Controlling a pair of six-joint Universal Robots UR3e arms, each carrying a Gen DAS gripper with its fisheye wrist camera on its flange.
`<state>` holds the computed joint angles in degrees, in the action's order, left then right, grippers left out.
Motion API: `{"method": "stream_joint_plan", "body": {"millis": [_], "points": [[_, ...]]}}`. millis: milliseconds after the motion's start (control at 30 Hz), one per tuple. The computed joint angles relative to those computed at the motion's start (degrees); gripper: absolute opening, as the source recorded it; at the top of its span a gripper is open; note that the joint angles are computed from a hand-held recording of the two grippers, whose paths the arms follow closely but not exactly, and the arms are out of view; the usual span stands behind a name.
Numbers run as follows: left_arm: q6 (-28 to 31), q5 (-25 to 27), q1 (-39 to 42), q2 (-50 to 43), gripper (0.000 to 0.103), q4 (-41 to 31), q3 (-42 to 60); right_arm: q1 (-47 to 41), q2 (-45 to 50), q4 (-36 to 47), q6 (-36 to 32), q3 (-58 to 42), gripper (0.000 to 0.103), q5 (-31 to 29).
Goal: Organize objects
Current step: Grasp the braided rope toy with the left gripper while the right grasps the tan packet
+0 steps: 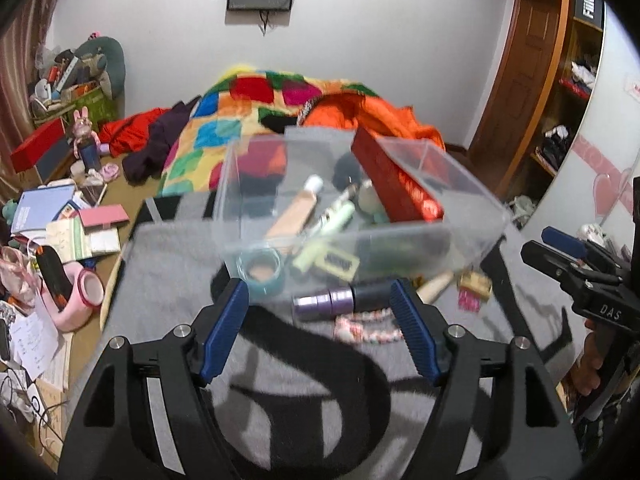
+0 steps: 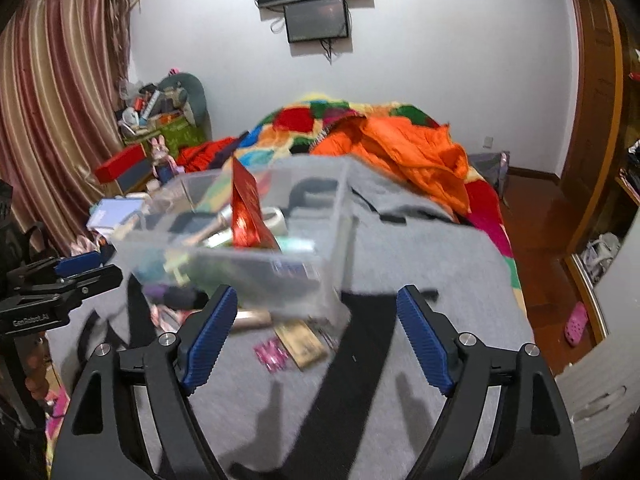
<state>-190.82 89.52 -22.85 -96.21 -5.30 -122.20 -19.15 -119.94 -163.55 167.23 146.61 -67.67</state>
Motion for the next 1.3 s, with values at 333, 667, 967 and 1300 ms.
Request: {"method": "stream_joint_plan", "body": {"millis": [333,667,967,1300], "points": [[-0.8,-1.3,-1.9,-6.9,0.073,1.1,0.5,1.6,8.8,-6.7,-2.3,2.6,0.074,-1.2],[0.3,-4.8,-1.5,-11.2,0.047,1.5,3.3,7.0,20.0,-10.9,-2.6,-1.2,0.049,-6.2],[-1.0,-4.5,-2.2,-11.9,0.019,5.0,1.9,4.0,17.3,-8.3,-4.4,0.4,0.03,-2.2],[-1.6,-3.2,-2.3,-4.4,0.019,6.7,-5.8,-1.6,0.8,3.9,-7.9,4.2,0.011,2.4]]}}
